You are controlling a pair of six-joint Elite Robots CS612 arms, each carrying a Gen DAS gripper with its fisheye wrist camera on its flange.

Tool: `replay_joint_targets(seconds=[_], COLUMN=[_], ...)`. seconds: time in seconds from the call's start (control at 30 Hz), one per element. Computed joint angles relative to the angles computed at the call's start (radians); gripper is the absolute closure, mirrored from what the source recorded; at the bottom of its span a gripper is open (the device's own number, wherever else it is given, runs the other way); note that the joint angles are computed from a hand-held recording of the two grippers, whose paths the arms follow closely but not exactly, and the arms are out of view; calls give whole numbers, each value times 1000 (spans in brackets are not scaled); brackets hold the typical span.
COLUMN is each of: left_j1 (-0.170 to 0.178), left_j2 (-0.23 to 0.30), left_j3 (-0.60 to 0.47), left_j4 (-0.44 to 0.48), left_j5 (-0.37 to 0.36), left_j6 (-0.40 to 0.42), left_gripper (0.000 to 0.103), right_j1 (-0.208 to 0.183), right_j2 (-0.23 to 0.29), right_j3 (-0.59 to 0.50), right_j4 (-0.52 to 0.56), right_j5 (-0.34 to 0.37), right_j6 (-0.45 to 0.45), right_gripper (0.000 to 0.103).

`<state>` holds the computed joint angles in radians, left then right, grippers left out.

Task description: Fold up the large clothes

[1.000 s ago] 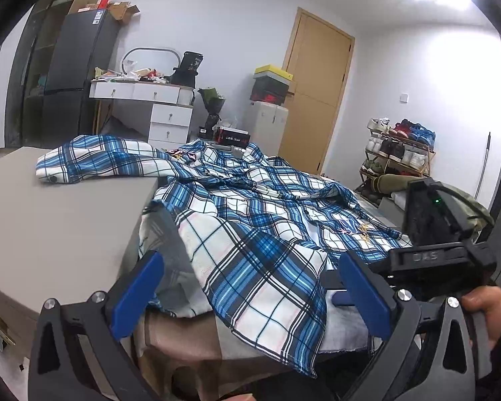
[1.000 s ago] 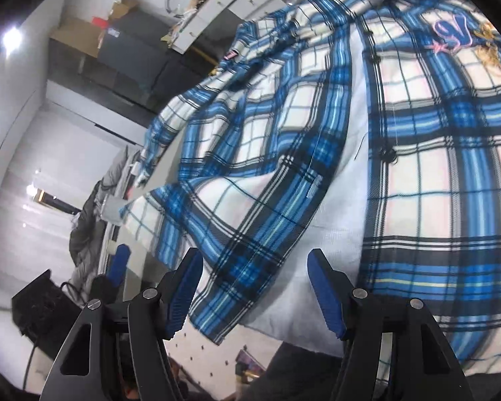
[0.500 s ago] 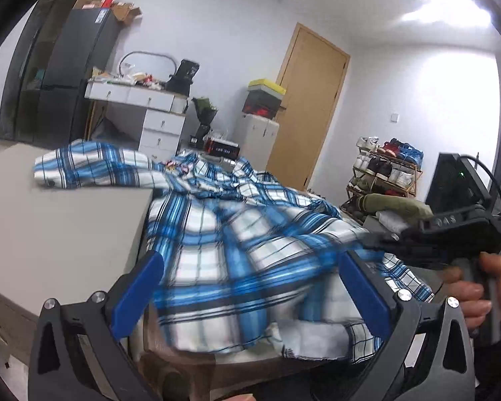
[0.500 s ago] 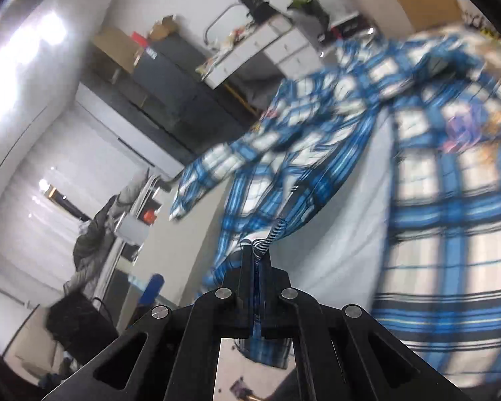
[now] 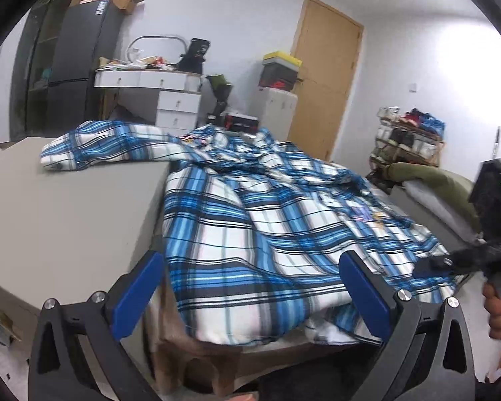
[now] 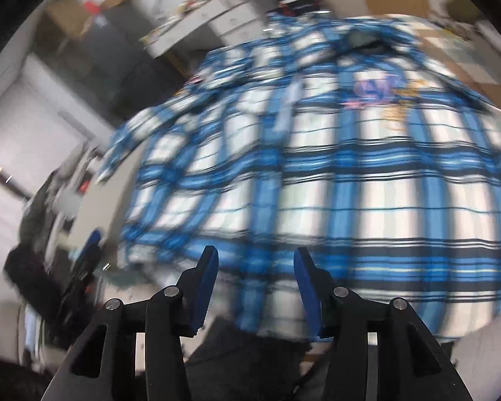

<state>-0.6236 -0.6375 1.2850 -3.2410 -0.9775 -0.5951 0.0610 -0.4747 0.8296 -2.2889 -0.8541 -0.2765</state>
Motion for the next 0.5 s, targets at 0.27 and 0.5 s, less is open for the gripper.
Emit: replay_joint_targets(seconds=[0.27, 0.5], left_j1=[-4, 0], left_j2=[-3, -6], left_j3=[1, 1], left_j4=[41, 65], left_j5=[72, 89], left_j6=[-46, -61], left_gripper=[1, 1], right_j1=[53, 46], right_j2=[24, 55], right_j3=[-29, -82], right_j4=[-30, -178], right_j5=[-132, -247], right_j6=[-113, 112], right_gripper=[47, 47])
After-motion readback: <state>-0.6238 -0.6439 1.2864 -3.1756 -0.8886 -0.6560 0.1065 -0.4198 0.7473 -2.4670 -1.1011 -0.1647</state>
